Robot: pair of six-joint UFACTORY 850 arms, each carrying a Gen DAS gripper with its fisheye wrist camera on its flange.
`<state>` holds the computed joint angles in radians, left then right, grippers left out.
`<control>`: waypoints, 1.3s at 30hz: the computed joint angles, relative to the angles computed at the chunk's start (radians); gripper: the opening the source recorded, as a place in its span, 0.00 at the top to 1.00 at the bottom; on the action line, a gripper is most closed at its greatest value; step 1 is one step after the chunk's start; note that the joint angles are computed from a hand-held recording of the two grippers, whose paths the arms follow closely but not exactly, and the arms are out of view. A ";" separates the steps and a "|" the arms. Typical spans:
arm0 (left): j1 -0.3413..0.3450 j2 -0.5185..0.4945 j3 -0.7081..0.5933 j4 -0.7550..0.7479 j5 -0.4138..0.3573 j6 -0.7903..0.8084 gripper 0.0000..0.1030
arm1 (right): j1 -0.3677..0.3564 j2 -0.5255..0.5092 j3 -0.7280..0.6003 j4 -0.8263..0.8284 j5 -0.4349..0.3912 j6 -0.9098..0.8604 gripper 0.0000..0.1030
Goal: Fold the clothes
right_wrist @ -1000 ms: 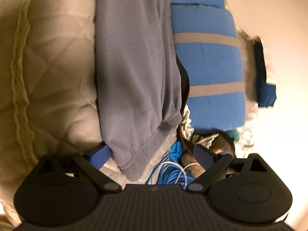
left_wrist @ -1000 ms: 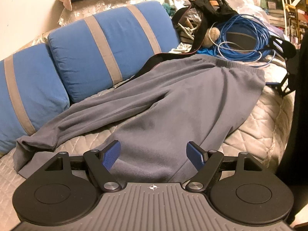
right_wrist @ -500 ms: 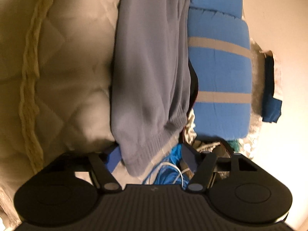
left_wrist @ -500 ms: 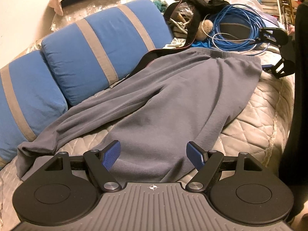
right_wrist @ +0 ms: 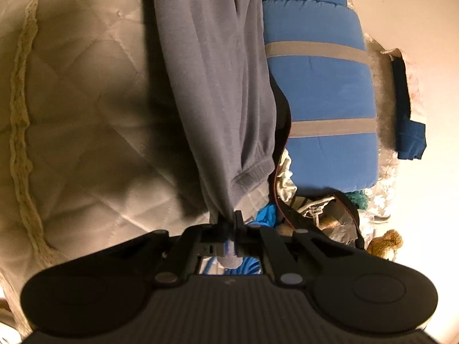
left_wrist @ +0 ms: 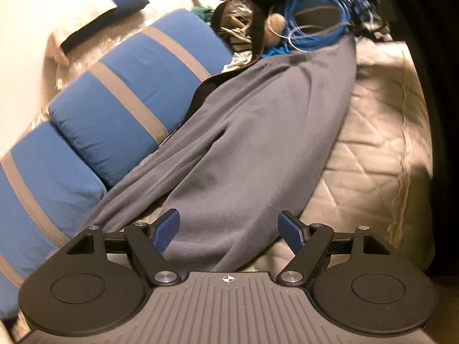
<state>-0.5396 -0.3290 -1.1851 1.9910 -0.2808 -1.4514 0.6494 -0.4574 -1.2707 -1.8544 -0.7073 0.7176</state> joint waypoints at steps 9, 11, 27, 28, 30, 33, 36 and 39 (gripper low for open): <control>-0.006 -0.006 0.040 -0.047 -0.144 0.251 0.28 | -0.011 0.018 0.017 -0.014 0.012 0.058 0.98; -0.004 -0.006 0.049 -0.064 -0.157 0.333 0.28 | -0.011 0.021 0.022 -0.016 0.014 0.059 0.98; -0.012 -0.074 0.001 -0.412 -0.364 0.978 0.98 | -0.017 0.037 0.033 0.005 0.019 0.017 0.99; -0.023 -0.063 0.014 -0.432 -0.384 0.998 0.98 | -0.018 0.041 0.037 0.009 0.020 0.019 0.99; -0.045 -0.039 0.045 -0.450 -0.419 1.008 0.98 | -0.018 0.047 0.047 0.006 0.019 0.025 0.99; -0.074 -0.019 0.066 -0.486 -0.462 0.995 0.98 | -0.018 0.054 0.059 0.012 0.019 0.022 0.99; -0.098 -0.009 0.074 -0.531 -0.483 1.000 0.98 | -0.019 0.060 0.070 0.017 0.013 0.017 0.99; -0.118 -0.001 0.092 -0.559 -0.495 1.041 0.98 | -0.019 0.062 0.077 0.029 0.009 0.000 0.99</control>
